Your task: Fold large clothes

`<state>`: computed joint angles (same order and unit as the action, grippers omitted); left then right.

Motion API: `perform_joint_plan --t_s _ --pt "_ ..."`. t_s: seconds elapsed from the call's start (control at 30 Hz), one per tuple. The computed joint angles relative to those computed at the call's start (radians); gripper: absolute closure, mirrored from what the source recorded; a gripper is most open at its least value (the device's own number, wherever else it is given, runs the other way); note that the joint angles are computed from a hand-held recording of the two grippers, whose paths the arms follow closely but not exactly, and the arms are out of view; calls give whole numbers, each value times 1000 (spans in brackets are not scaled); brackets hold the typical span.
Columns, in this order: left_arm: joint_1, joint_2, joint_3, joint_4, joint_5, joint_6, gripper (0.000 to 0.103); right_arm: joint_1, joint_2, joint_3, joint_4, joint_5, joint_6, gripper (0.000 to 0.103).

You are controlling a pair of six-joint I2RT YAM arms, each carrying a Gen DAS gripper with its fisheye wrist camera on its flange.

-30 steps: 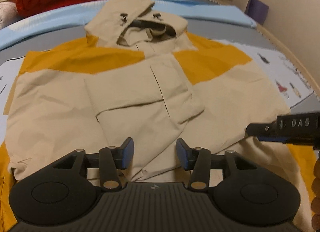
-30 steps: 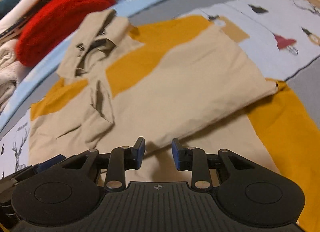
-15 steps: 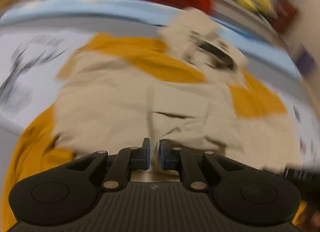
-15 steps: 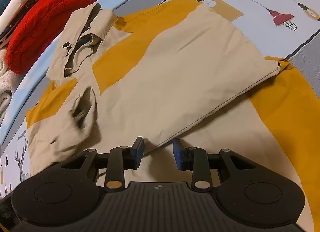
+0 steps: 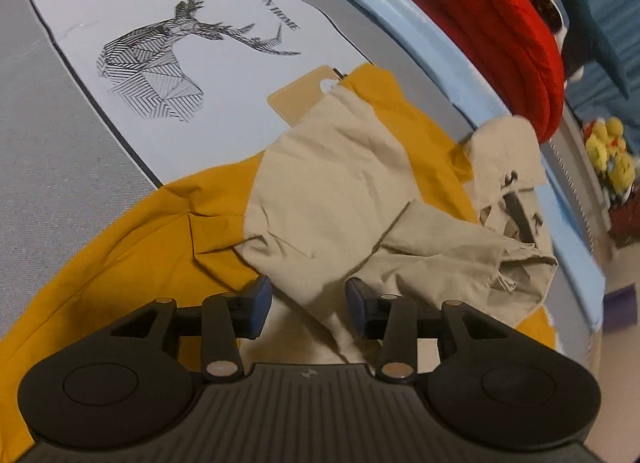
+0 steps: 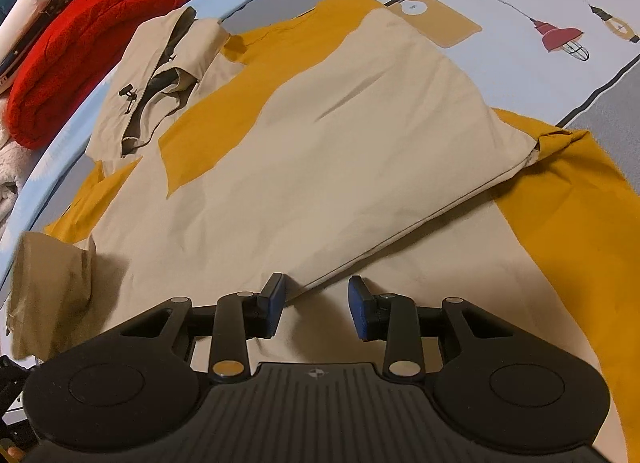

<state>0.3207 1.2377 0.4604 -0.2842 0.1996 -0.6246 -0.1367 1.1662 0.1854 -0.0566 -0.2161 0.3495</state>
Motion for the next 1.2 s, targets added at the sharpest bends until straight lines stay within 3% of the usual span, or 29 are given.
perform_joint_plan --t_s 0.17,0.27,0.43,0.7,0.8,1.0,1.1,1.2 --pt "57 1 19 -8 -17 -4 58 -26 1 7 2 16 3 67" --pt "106 46 32 25 52 17 58 -40 2 11 2 22 7 67" --pt "131 125 50 63 62 29 58 -55 8 11 25 34 25 67" --pt "170 180 67 99 57 24 59 -175 -36 8 26 -13 35 94" --pt "168 175 76 99 2 16 59 -219 -77 1 34 6 37 99" --pt "170 149 89 117 -35 31 59 -290 8 45 10 -12 0 94" --pt "157 149 88 120 21 43 59 -272 27 50 0 5 5 82" --pt "147 189 99 106 85 61 59 -250 13 50 -7 19 13 80"
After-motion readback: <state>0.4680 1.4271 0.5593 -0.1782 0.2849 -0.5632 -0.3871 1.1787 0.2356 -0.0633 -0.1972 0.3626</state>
